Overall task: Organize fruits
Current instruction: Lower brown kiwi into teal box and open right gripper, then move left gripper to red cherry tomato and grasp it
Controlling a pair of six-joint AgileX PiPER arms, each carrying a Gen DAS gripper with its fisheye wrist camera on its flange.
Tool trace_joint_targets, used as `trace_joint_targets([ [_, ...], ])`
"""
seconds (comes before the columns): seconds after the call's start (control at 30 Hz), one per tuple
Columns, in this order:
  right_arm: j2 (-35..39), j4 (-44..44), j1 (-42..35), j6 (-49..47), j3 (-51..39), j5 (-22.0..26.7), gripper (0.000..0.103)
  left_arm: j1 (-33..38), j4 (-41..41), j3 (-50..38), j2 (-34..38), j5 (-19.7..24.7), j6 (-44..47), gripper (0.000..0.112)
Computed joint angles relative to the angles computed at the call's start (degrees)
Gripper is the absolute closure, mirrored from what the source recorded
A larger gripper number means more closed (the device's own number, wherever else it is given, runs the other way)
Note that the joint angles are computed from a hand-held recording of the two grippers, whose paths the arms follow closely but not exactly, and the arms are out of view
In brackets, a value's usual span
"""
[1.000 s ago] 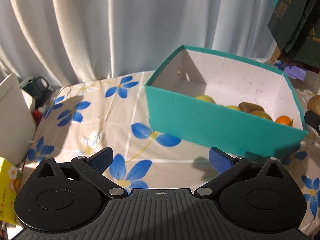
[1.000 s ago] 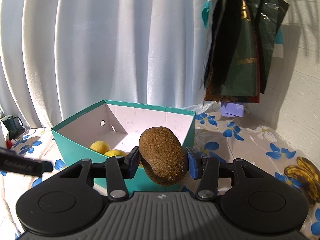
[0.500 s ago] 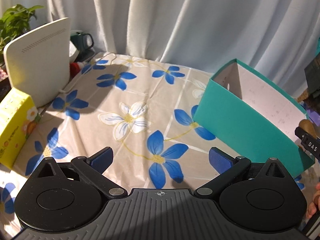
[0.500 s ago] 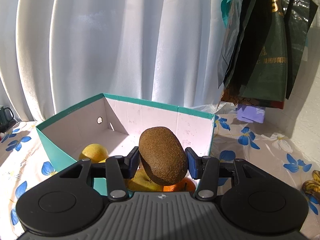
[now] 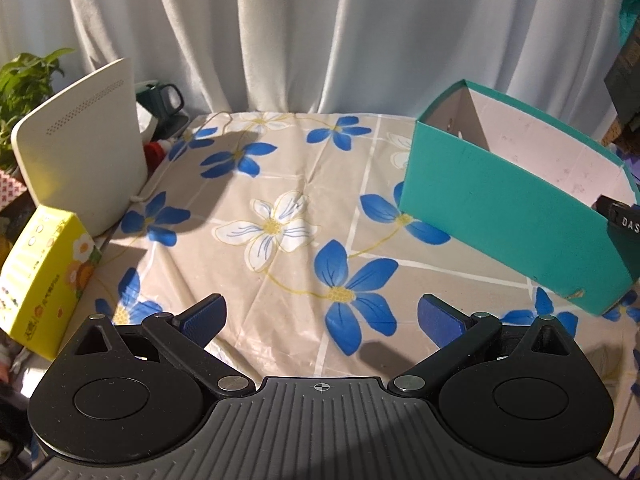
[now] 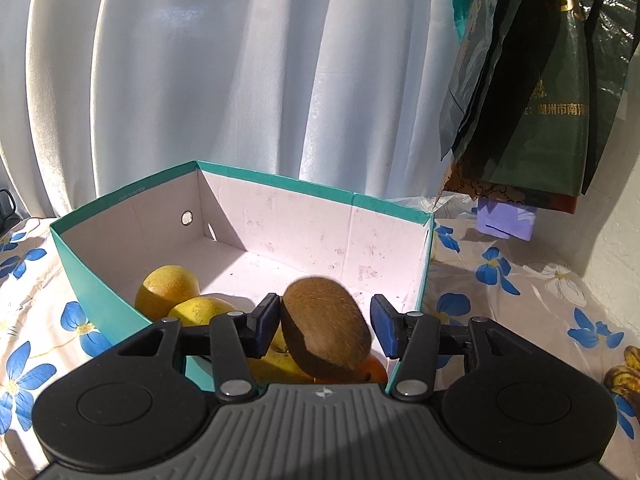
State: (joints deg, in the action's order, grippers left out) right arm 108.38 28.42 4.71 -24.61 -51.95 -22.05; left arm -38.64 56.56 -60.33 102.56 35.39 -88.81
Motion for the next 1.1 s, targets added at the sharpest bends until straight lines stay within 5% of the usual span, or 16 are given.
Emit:
trace_joint_targets([
  [0.13,-1.7,-1.3,0.7,1.2,2.3,-3.4,0.038,-1.1,2.3,1.9,0.1,-2.8,-0.9,0.009],
  [0.37,-15.1,-12.5,2.3,13.0,17.7,-14.6,0.001,-4.5,9.4,4.3,2.5,-4.2,-7.0,0.009],
  [0.67,-27.5,-12.7,7.1,14.2,33.7,-23.1,0.000,-7.0,22.1,6.3,4.6,-8.9,-16.6,0.009],
  [0.87,-29.3,-17.6,4.3,19.5,34.4,-17.7,0.000,-5.7,12.8,3.6,6.9,-13.2,-7.0,0.009],
  [1.1,-28.5,-21.7,2.9,24.3,34.7,-17.2,0.000,-3.5,3.2,1.5,8.9,-16.0,1.6,0.011],
])
